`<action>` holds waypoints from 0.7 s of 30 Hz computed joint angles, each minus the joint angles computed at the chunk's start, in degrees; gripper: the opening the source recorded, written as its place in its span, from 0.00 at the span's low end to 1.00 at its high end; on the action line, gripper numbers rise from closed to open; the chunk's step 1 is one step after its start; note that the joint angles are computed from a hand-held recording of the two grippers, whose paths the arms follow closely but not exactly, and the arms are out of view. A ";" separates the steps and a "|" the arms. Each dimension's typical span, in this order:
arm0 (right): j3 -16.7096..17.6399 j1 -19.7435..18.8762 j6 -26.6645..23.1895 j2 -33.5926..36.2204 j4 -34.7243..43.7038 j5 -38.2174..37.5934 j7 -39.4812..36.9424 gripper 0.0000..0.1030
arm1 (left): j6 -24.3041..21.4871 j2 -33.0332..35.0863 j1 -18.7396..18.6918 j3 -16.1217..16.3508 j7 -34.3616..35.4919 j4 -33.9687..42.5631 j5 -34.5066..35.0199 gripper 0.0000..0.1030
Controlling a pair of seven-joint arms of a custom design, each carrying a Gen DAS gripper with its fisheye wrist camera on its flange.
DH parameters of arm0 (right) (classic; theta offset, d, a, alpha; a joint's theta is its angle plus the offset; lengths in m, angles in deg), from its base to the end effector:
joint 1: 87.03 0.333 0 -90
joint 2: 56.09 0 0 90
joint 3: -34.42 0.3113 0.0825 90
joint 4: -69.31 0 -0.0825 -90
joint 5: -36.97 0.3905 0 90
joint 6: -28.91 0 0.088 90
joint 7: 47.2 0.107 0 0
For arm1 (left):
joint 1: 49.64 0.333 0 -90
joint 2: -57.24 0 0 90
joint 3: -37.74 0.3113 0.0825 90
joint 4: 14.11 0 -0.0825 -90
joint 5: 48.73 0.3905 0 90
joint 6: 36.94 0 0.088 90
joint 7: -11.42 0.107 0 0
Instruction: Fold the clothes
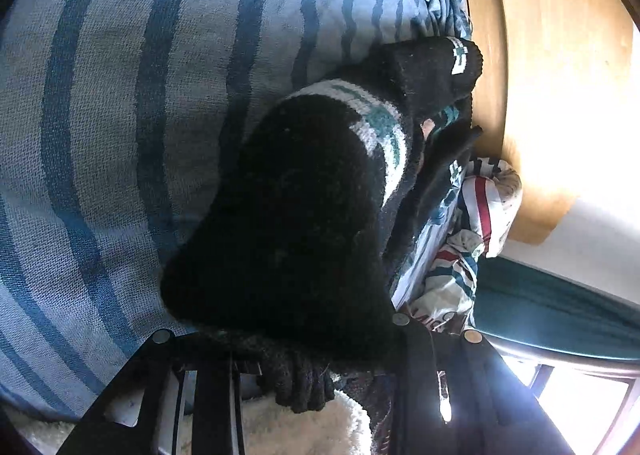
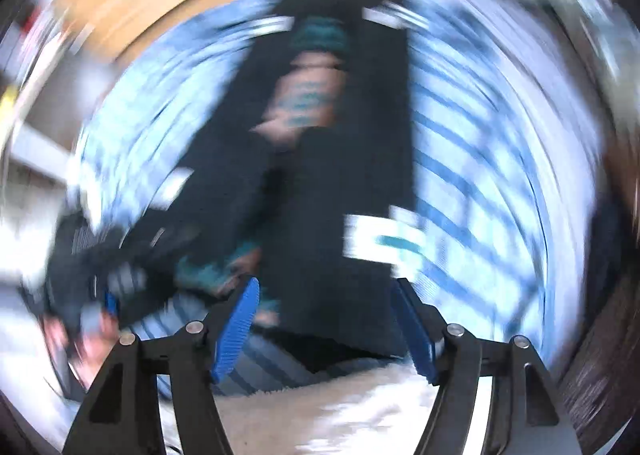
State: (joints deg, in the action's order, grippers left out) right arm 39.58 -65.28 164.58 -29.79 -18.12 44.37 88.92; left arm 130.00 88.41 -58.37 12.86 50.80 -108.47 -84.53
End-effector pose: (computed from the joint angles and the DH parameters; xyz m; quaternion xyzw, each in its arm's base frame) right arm 0.6497 0.3196 0.4288 -0.5298 0.8234 0.0429 0.1988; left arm 0.6506 -0.3247 0.3866 0.8695 -0.2535 0.3457 0.2454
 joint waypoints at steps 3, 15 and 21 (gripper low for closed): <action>4.01 -7.68 7.82 -2.86 -9.43 18.46 -1.27 0.55 | 0.25 0.10 0.09 -0.11 -0.04 -0.09 -0.09 0.32; 7.49 -12.13 2.43 4.10 -5.52 35.10 -13.15 0.67 | -0.55 0.13 -0.94 1.41 -1.41 -0.15 2.86 0.32; 6.45 -10.73 -3.79 9.20 1.82 33.47 -12.02 0.77 | 0.13 0.34 -0.97 1.37 -1.76 -0.60 3.15 0.33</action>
